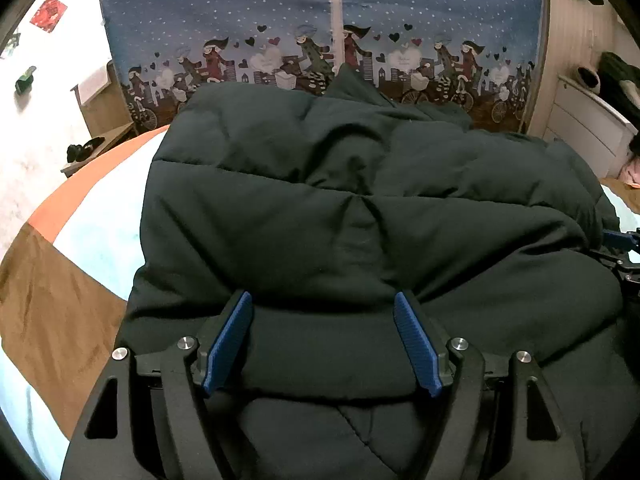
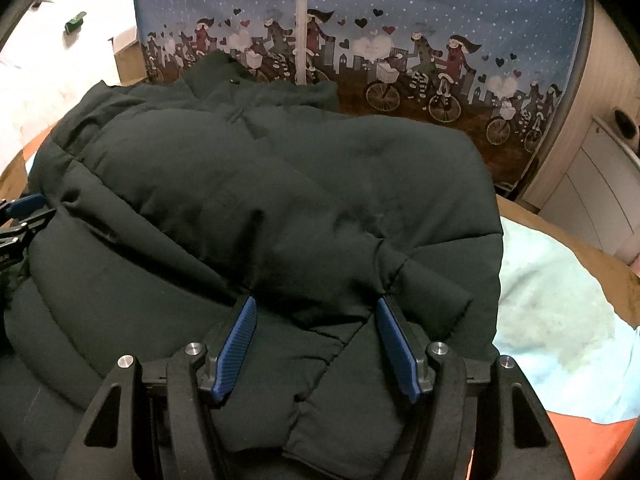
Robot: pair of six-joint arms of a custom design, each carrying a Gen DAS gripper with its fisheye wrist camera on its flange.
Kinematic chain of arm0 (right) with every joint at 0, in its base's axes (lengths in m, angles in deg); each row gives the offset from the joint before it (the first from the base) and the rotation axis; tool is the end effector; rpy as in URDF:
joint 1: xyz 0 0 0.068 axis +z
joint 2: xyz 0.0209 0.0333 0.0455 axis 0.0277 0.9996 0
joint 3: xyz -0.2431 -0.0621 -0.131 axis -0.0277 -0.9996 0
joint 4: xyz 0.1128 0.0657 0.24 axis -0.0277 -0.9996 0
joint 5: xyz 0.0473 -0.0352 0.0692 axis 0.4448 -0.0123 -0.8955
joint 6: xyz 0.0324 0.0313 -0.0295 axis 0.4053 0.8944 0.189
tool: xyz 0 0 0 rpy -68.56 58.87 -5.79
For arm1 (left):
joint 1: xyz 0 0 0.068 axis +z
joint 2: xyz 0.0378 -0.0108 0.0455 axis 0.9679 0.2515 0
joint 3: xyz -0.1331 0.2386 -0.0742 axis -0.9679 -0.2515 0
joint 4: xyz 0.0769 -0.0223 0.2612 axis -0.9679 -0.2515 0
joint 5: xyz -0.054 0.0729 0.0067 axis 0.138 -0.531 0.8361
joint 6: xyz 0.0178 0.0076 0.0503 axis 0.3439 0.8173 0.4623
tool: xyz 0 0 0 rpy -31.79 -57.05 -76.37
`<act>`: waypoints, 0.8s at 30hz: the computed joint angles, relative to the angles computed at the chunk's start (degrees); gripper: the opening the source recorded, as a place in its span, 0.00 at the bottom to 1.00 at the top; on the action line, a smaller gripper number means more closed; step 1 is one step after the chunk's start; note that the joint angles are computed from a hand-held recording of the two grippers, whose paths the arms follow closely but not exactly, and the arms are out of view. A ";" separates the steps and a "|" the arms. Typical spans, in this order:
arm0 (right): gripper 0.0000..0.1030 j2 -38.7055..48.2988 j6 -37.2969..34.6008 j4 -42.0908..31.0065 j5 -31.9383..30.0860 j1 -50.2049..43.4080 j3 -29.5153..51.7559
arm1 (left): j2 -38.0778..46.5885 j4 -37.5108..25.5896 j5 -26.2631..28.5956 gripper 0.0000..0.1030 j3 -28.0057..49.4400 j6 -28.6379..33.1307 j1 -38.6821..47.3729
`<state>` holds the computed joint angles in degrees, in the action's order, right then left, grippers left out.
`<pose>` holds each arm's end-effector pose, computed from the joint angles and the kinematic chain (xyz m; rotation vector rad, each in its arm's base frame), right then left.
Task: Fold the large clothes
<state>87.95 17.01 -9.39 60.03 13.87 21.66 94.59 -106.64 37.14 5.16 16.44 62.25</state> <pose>0.2107 0.0489 0.2620 -0.0468 2.4474 0.2915 0.2916 -0.0713 0.2617 0.6434 2.3430 -0.0760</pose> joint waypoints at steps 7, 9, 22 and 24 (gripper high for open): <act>0.77 0.24 2.54 -7.92 -1.19 -1.39 4.35 | 1.62 -9.39 3.14 0.66 6.10 -2.89 1.89; 0.80 -2.01 2.90 -9.20 -2.85 -2.56 4.43 | 1.98 -13.11 4.17 0.66 8.55 -3.21 2.68; 0.86 -2.72 0.03 -13.45 -7.63 -8.41 14.88 | 5.88 -24.72 2.75 0.66 26.19 -5.51 1.37; 0.86 -0.16 -0.50 -12.36 -7.44 -9.02 16.95 | 8.19 -25.48 2.05 0.66 29.92 -6.06 0.50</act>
